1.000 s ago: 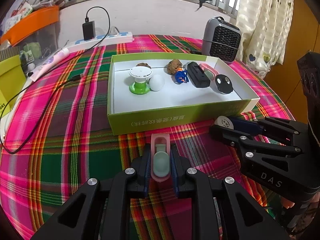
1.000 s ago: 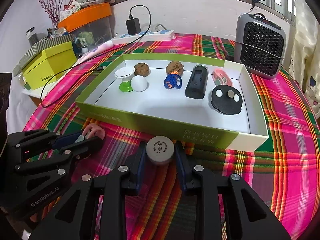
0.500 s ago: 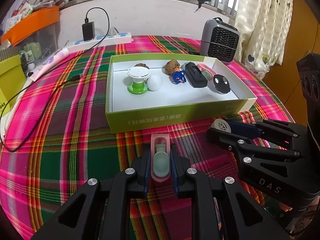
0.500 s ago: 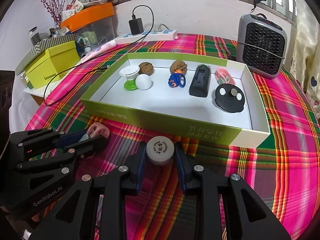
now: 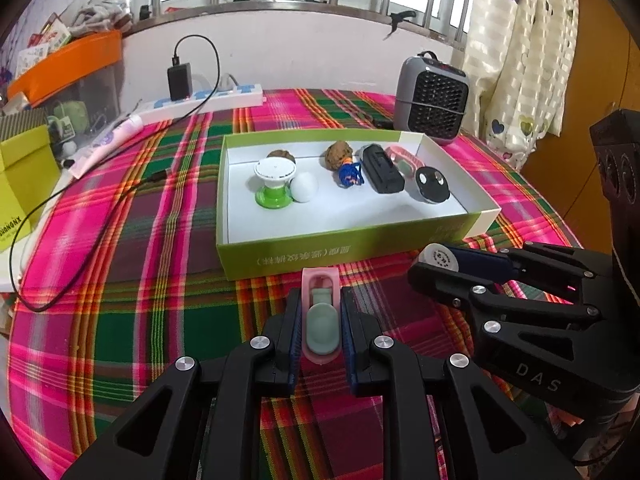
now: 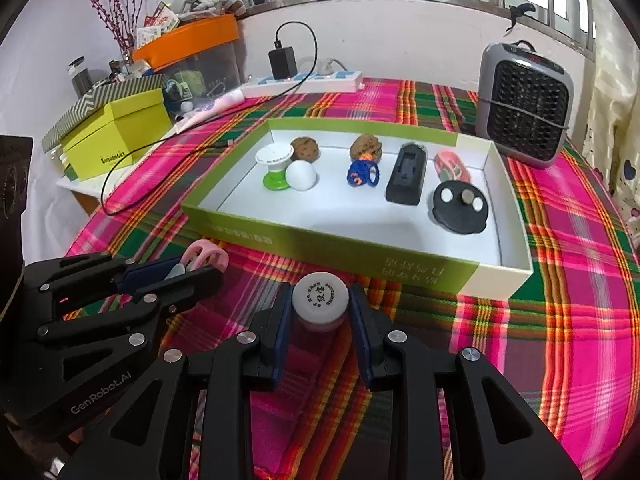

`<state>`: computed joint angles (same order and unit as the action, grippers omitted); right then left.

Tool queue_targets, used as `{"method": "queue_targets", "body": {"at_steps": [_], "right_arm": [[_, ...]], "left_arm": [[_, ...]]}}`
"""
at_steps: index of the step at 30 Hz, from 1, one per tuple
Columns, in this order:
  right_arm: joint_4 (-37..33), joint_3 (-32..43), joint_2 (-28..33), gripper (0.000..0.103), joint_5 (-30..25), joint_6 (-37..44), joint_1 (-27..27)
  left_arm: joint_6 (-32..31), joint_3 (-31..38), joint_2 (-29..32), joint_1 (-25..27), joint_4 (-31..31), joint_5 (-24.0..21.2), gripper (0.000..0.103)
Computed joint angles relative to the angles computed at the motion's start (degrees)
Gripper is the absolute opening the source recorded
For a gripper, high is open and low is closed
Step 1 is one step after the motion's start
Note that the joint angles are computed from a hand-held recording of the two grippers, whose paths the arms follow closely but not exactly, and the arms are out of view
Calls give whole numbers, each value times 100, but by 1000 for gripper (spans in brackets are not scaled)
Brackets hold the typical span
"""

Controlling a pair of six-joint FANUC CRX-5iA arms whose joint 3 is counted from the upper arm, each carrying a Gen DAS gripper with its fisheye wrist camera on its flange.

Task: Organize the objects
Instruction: 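Carry the clip in left tool into the box while right tool carries the jar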

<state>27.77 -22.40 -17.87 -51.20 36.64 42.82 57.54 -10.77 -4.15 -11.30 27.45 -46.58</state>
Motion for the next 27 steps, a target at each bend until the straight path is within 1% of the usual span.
{"method": "queue_targets", "body": {"at_steps": [9,19,27], "right_arm": [[182,-9,-97,29,54,-69,29],[257,34,-58,29,114,-62,-20],[143,194,45,29,277,78,-259]], "left_arm": [[-241,-107,-115,34,349,122,16],[-256,-52,-119,25,428,210,16],[-200,162,36,-29,414,292,16]]}}
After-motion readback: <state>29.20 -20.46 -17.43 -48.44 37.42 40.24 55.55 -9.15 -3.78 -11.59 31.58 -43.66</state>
